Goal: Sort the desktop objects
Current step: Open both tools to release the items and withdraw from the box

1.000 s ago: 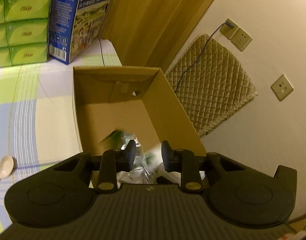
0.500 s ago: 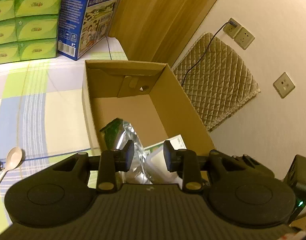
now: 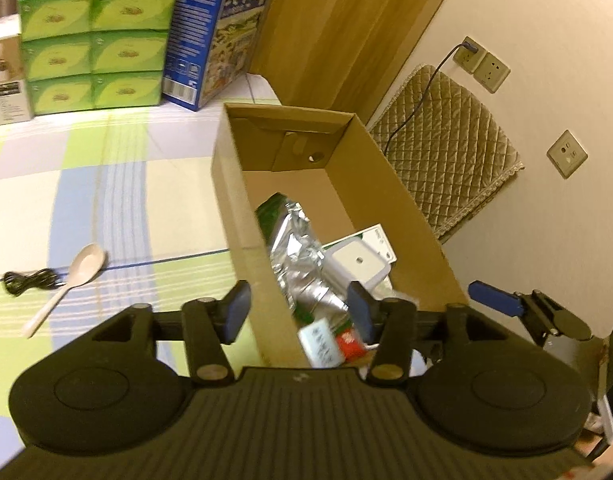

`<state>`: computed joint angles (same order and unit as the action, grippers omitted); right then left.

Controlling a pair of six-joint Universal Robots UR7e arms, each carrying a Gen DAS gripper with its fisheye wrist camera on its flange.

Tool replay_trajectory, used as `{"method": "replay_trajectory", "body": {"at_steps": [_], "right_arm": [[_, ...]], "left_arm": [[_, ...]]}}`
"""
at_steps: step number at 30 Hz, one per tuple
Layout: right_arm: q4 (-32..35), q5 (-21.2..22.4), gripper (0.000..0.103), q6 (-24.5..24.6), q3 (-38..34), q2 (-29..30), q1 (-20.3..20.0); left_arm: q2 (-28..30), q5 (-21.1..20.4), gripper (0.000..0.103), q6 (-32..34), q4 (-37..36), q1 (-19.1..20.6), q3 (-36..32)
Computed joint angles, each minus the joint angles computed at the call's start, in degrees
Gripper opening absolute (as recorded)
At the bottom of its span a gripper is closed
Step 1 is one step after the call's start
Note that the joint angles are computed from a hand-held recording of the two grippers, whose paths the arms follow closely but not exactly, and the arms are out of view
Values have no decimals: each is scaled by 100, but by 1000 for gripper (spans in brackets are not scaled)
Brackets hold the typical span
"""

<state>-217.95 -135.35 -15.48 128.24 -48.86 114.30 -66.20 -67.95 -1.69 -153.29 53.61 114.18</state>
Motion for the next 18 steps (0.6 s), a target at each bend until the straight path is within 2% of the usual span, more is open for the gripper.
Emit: {"method": "replay_trajectory", "body": {"at_steps": [2,11,18], "right_arm": [[61,-59,97,129,15,31,135],[352,-156,101,454,-37,226,589],[495,-117,101,616,-127,436,796]], "left_arm": [[-219,39,52,29,25,-15,161],[-1166,287,81,186,19,-82,880],[-1791,541,94,334,1,-5,1324]]}}
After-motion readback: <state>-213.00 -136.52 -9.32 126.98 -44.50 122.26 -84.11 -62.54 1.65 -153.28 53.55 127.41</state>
